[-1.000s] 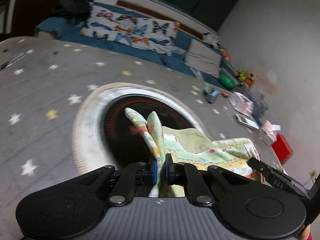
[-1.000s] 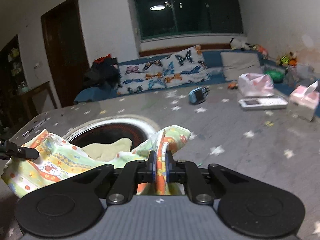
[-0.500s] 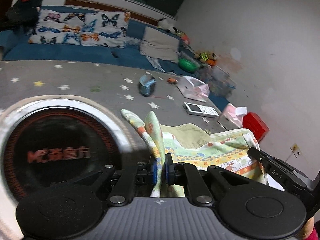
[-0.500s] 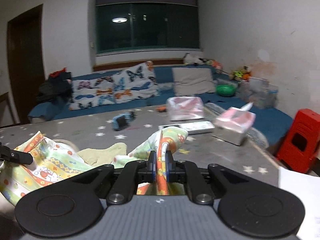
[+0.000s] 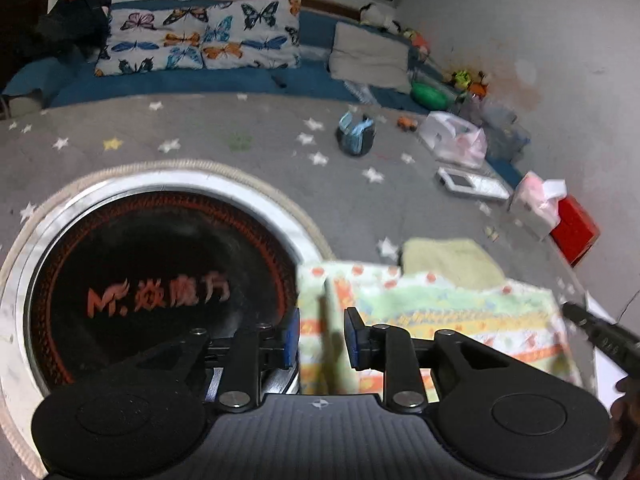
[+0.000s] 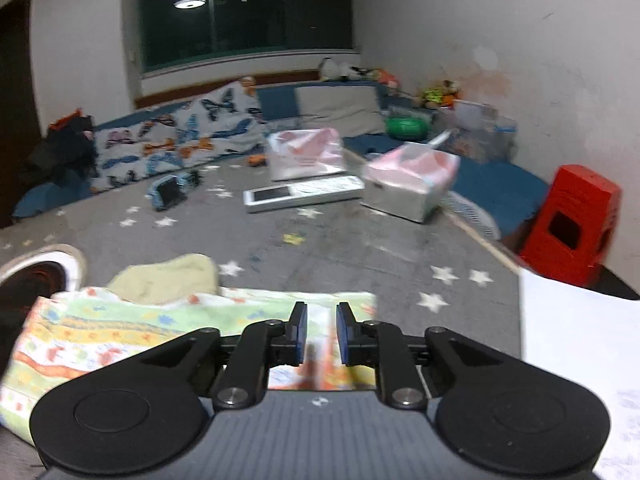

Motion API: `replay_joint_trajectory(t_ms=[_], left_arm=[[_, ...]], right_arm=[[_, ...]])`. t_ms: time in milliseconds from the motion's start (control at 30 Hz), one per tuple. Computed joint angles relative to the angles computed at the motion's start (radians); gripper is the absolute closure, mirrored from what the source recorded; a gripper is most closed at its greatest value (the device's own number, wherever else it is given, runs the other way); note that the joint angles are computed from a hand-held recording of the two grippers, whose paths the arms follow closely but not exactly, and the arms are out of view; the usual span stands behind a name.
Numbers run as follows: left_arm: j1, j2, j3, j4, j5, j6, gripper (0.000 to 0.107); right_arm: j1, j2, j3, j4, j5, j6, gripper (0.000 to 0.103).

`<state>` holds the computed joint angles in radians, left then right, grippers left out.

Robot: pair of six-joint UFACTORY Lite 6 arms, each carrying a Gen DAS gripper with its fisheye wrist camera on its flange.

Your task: Fold clothes

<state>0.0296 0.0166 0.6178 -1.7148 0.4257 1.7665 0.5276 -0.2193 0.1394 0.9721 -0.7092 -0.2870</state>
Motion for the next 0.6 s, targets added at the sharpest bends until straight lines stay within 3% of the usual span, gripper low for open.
replay_joint_trajectory(t_ms=[133, 300, 467, 600], left_arm=[[-0.065, 0.018, 0.028, 0.013, 0.06, 0.002, 0.08], [-0.197, 0.136, 0.102, -0.117, 0.019, 0.114, 0.08], [-0.248, 0.29, 0.2, -0.228, -0.051, 0.196, 0.08], [-0.188, 0.251, 0.161, -0.15, 0.007, 0.148, 0.08]], right_arm=[[-0.061, 0.113, 0.077, -0.217, 0.048, 0.156, 0.077], [-0.105, 0.292, 0.179, -0.342, 0.045, 0.253, 0.077], [-0.088, 0.321, 0.205, -0.299, 0.035, 0.199, 0.075], [-0.014, 0.229, 0.165, -0.218, 0.037, 0.121, 0.069]])
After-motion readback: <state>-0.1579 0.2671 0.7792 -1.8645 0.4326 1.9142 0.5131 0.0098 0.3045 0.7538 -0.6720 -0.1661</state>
